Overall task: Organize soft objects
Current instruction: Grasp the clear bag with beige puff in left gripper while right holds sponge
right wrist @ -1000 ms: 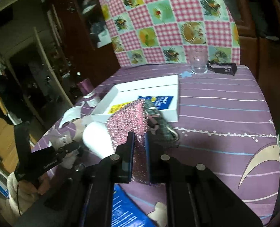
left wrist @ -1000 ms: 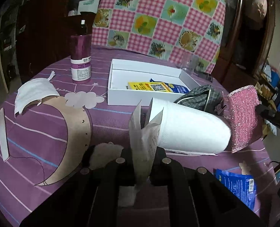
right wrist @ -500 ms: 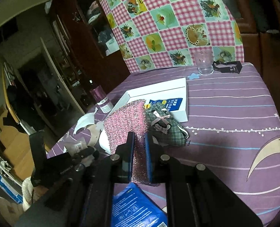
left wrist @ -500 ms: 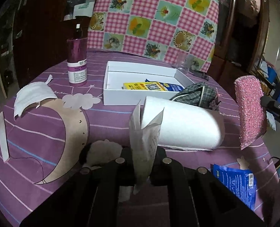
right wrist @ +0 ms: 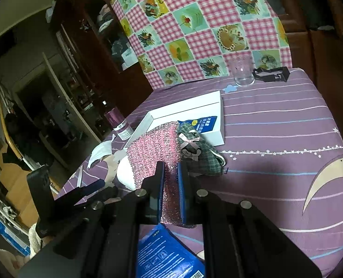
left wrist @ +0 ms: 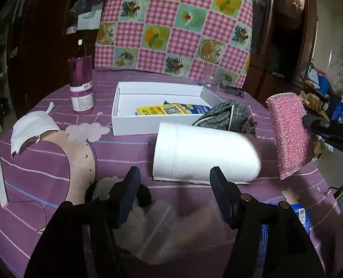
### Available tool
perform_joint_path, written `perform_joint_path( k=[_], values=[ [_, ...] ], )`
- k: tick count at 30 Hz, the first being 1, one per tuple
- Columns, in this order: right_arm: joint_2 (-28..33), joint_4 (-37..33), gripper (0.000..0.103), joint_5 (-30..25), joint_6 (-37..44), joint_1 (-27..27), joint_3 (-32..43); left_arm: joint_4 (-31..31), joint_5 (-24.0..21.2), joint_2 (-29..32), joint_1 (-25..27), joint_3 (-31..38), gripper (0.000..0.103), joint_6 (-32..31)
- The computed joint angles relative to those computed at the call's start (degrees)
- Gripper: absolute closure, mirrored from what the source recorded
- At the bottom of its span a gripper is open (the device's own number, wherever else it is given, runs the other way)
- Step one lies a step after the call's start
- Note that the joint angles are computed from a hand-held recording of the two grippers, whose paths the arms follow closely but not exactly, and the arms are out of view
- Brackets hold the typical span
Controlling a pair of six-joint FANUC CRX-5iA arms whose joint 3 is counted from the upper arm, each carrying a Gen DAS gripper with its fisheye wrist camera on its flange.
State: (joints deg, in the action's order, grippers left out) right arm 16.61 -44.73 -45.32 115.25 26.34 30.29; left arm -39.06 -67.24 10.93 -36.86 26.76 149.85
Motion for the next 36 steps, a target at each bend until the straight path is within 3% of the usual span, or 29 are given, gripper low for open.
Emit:
perform_joint_path(
  k=[4, 9, 15, 23, 27, 29, 31, 36],
  values=[
    [0.5, 1.1, 0.090, -0.4, -1.4, 0.1, 0.6, 0.6, -1.6, 0.0, -0.3, 0.3, 0.032, -0.8],
    [0.7, 2.2, 0.090, -0.5, -2.5, 0.3, 0.6, 8.2, 3.2, -2.5, 1.2, -3.4, 0.023, -6.4],
    [0.7, 2.7, 0.090, -0.9, -2.7, 0.5, 0.8, 8.2, -4.4, 0.7, -0.6, 0.3, 0.021, -12.0],
    [0.8, 3.0, 0.090, -1.0, -3.2, 0.7, 0.8, 8.6, -6.6, 1.2, -0.9, 1.4, 0.022, -13.2],
    [0.9, 3.3, 0.091, -1.1, -3.4, 0.7, 0.8, 6.9, -11.8, 2.8, -2.1, 4.6, 0.048, -13.8],
    [0.9, 3.2, 0.091, -1.1, -3.3, 0.7, 0.9, 8.0, -12.9, 3.4, -1.5, 5.1, 0.069, -14.3],
    [0.9, 3.4, 0.090, -1.0, -3.4, 0.8, 0.8, 9.3, -14.7, 4.5, -0.7, 5.7, 0.099, -14.7],
    [1.0, 3.2, 0.090, -1.2, -3.4, 0.7, 1.0, 9.0, -13.0, 3.3, -0.3, 3.7, 0.103, -11.3]
  ],
)
